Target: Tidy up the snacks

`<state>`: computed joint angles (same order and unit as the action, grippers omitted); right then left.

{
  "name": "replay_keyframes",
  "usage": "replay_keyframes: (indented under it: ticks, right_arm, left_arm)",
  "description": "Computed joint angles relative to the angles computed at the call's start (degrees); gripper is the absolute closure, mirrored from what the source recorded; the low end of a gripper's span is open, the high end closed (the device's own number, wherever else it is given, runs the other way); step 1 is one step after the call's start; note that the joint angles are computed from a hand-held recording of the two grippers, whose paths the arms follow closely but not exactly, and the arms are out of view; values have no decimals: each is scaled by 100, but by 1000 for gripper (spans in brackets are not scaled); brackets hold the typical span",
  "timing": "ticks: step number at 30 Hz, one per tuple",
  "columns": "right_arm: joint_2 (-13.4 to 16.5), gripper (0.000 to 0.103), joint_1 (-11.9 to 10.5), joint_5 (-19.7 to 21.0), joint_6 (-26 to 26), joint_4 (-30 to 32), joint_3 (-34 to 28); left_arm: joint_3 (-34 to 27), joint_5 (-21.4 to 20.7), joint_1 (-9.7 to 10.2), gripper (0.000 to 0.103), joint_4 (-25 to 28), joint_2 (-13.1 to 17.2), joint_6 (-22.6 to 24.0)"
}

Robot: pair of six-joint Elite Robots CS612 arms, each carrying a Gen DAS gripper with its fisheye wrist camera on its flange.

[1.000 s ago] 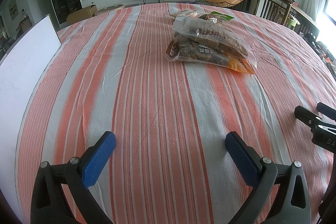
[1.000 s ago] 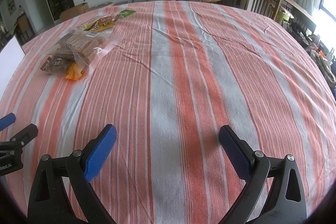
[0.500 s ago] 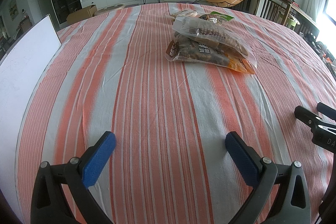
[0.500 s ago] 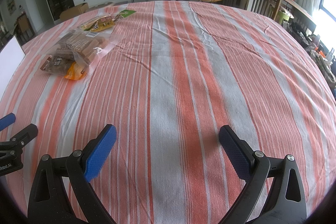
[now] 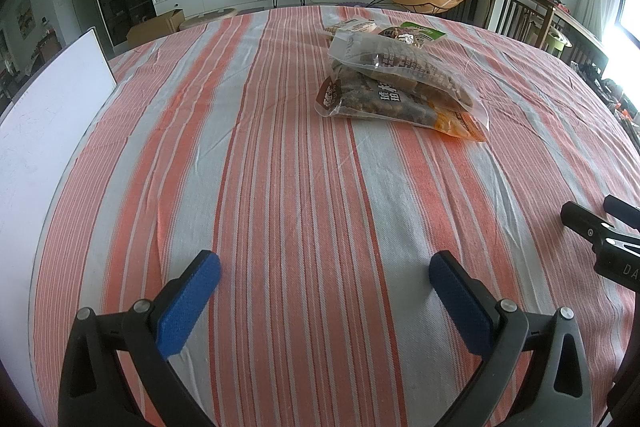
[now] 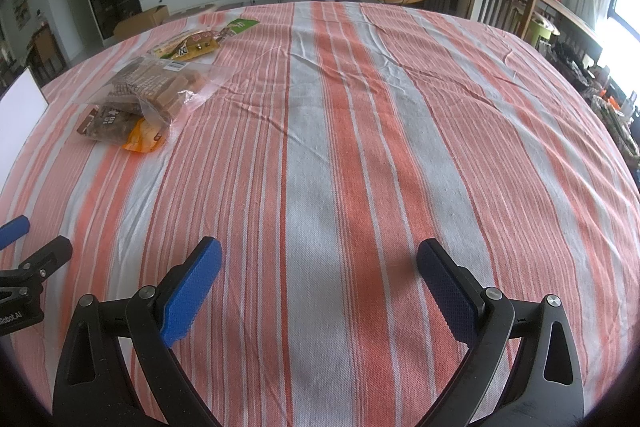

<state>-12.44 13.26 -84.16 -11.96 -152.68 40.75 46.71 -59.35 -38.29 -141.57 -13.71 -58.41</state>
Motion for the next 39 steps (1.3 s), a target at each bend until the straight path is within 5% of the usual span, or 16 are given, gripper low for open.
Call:
replay_keyframes:
  ticks: [25,36,39]
  right_arm:
    - [-1,3,0,-4,8,-11,6]
    - [1,3,1,0,8,-3,0]
    - [5,2,1,11,10,12,-10]
  left_arm:
    - [-166,9,56,0,137,68,-55]
    - [-273,-283,96,0,394,47,-11]
    - [-250,-632,137,0,449,-4,254]
